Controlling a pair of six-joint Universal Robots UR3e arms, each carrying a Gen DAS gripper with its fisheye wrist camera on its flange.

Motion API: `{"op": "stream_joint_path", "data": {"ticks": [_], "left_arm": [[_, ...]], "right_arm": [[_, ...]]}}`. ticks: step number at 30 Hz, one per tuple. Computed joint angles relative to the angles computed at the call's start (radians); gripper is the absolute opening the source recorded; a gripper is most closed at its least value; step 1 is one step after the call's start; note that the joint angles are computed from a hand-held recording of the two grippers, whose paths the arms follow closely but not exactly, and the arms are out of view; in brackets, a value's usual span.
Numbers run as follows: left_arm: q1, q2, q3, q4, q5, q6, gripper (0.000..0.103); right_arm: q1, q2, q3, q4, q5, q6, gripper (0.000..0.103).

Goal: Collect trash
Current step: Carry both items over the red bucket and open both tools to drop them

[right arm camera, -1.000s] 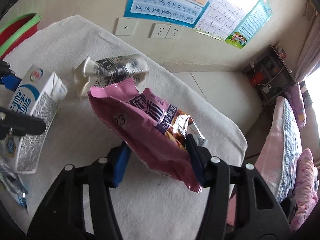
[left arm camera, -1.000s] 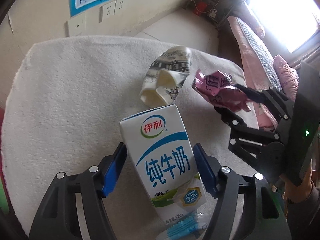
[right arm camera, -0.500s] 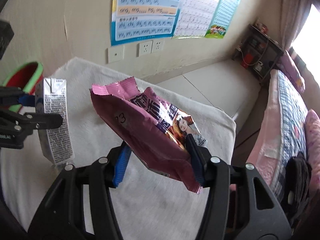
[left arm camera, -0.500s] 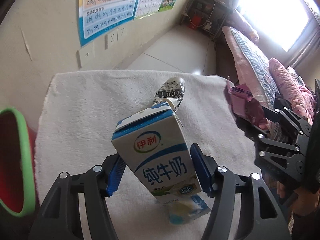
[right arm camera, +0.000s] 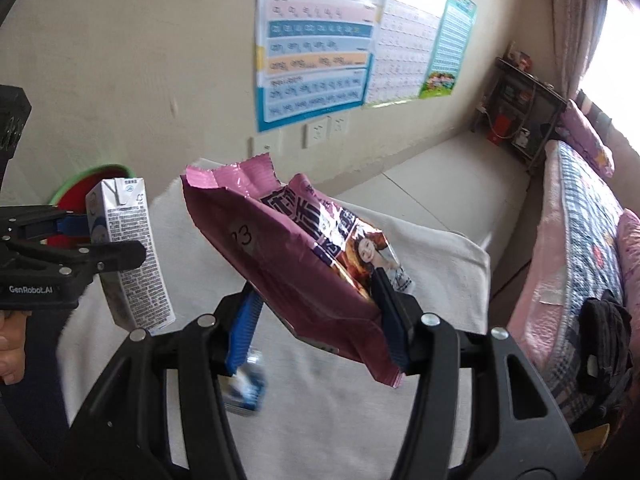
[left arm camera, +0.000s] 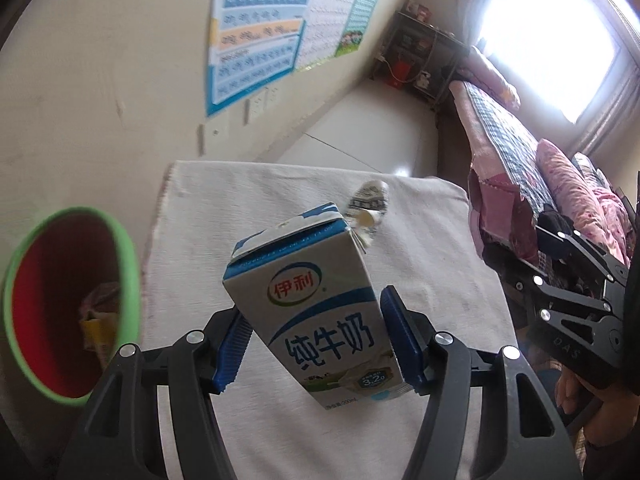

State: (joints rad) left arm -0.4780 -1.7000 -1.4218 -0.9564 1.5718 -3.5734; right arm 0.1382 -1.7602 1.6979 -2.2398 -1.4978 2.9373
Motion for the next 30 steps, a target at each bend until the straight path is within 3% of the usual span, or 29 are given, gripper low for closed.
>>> {"op": "stream_joint_path", "data": {"ticks": [8, 17, 23, 30], "left_arm": [[0.132, 0.242, -0.196, -0.026, -0.010, 0.055, 0.060], [0.402, 0.530, -0.388, -0.123, -0.089, 0.215, 0.060], [0.681, 0.728, -0.483, -0.246, -0.205, 0.379, 0.060], [1.093, 0.922, -0.540, -0.477, -0.419, 0.670, 0.060]], "right_arm": [[0.207, 0.168, -0.179, -0.012, -0.044, 0.122, 0.053], [0.399, 0.455, -0.501, 0.016, -0.065, 0.233, 0.053], [0.479, 0.654, -0.769, 0.080, -0.053, 0.273, 0.053], [0.535, 0.907, -1.132, 0.183, 0.009, 0.311, 0.053]]}}
